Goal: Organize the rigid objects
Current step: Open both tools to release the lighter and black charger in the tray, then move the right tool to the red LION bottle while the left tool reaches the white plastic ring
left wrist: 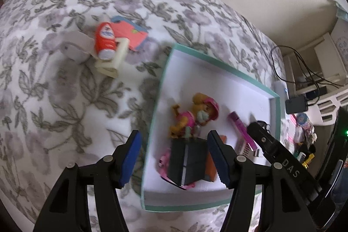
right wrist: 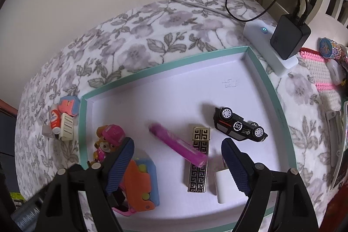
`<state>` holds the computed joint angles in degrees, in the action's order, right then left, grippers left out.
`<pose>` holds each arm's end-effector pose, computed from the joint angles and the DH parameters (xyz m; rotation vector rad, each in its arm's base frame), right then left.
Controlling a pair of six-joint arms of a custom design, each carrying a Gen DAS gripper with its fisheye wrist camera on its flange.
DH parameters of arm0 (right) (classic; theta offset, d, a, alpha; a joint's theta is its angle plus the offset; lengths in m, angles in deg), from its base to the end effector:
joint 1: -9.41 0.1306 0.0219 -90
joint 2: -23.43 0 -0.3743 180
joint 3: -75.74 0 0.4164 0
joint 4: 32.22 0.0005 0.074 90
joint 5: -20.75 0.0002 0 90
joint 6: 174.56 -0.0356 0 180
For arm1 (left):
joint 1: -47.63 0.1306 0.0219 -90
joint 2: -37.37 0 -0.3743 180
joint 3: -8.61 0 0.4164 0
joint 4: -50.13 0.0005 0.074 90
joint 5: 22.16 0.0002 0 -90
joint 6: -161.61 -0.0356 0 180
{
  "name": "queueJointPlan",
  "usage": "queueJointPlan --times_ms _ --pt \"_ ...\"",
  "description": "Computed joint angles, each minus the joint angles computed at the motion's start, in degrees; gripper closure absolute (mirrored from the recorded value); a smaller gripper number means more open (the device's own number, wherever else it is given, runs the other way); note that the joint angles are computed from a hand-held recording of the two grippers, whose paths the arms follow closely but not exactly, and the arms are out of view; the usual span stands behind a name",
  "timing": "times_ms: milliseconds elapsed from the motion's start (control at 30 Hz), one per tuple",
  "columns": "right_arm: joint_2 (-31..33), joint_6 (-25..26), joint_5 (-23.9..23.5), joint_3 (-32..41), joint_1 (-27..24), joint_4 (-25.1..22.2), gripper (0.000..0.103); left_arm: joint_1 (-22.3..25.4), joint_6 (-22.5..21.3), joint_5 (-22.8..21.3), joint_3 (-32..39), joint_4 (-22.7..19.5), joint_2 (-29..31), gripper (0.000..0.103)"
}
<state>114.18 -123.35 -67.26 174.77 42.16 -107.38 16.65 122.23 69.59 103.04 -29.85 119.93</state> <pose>0.4061 0.2591 0.4640 0.1563 2.7750 0.2931 0.3606 -0.2184 0.4856 -0.4771 2.8057 -0.3925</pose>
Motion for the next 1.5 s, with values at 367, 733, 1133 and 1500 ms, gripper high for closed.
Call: queueJointPlan --times_ms 367,733,1133,1500 --pt "0.09 0.59 0.76 -0.26 0.34 0.8 0.001 3.04 3.37 -5.27 -2.46 -1.77 -2.42 0.013" --pt "0.64 2.3 -1.91 -0.18 2.43 4.71 0.0 7.47 3.95 -9.03 -5.03 -2.85 -5.32 0.012" --pt "3.05 3.46 -5.97 2.39 7.76 15.47 0.0 15.24 3.74 -16.84 -7.77 -0.17 -10.48 0.001" --pt "10.38 5.84 -7.78 8.97 10.42 20.25 0.02 20.04 2.44 -8.89 -9.17 4.76 -8.81 0.001"
